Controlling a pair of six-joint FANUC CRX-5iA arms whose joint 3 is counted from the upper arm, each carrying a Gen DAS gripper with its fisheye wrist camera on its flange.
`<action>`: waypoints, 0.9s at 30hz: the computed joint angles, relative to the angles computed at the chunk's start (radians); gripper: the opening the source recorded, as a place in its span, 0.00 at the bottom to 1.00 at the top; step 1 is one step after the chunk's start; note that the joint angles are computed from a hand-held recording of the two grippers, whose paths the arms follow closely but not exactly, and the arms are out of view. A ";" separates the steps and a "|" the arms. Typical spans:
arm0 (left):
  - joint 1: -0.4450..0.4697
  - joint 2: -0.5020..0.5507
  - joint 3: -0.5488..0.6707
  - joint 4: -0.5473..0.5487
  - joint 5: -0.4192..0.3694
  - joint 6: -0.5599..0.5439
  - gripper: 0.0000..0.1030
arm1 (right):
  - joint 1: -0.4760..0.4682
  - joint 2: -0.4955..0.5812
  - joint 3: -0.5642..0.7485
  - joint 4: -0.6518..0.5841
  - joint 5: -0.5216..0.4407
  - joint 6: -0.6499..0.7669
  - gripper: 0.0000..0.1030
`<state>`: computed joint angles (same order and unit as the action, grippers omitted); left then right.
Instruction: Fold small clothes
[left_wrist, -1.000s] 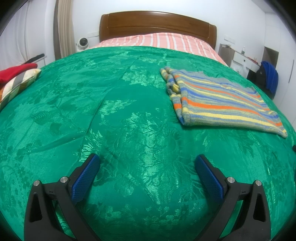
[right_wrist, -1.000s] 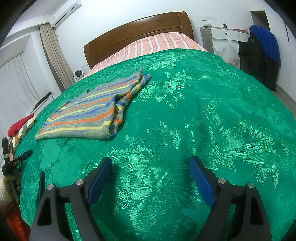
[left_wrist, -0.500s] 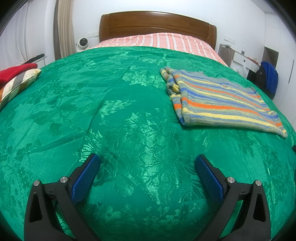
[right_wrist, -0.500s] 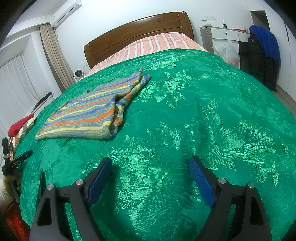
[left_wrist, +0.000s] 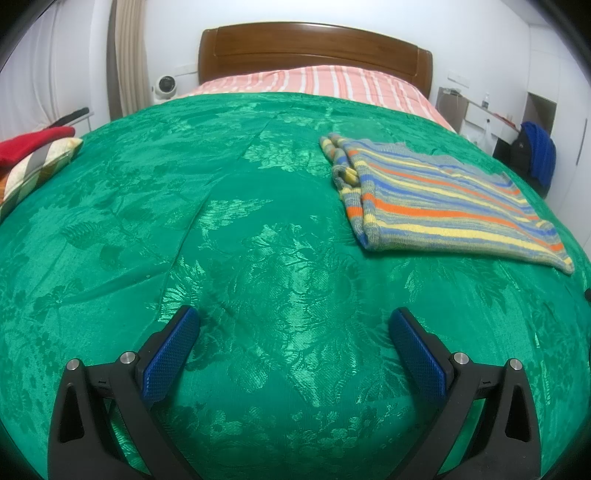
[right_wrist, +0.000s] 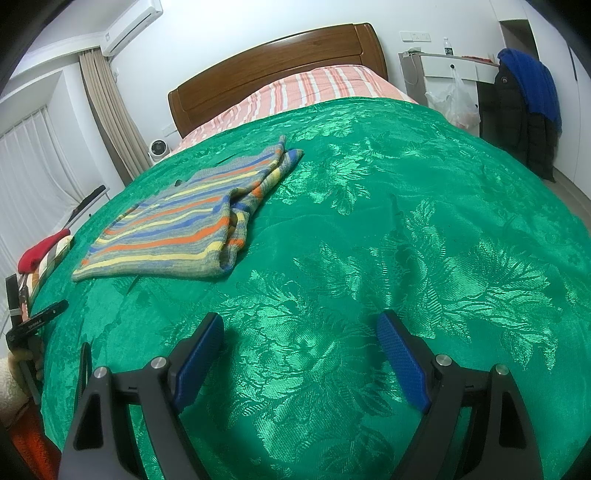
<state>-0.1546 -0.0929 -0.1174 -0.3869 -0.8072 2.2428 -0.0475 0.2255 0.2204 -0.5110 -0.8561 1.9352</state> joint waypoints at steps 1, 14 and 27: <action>0.000 0.000 0.000 0.000 0.000 0.000 0.99 | -0.001 0.000 0.001 -0.002 -0.001 0.001 0.83; -0.002 0.004 0.005 -0.003 -0.007 0.000 0.99 | -0.004 0.001 0.000 -0.013 0.000 0.008 0.83; -0.165 0.196 0.361 0.190 -0.108 -0.489 0.98 | -0.047 0.046 0.152 -0.050 -0.163 -0.076 0.82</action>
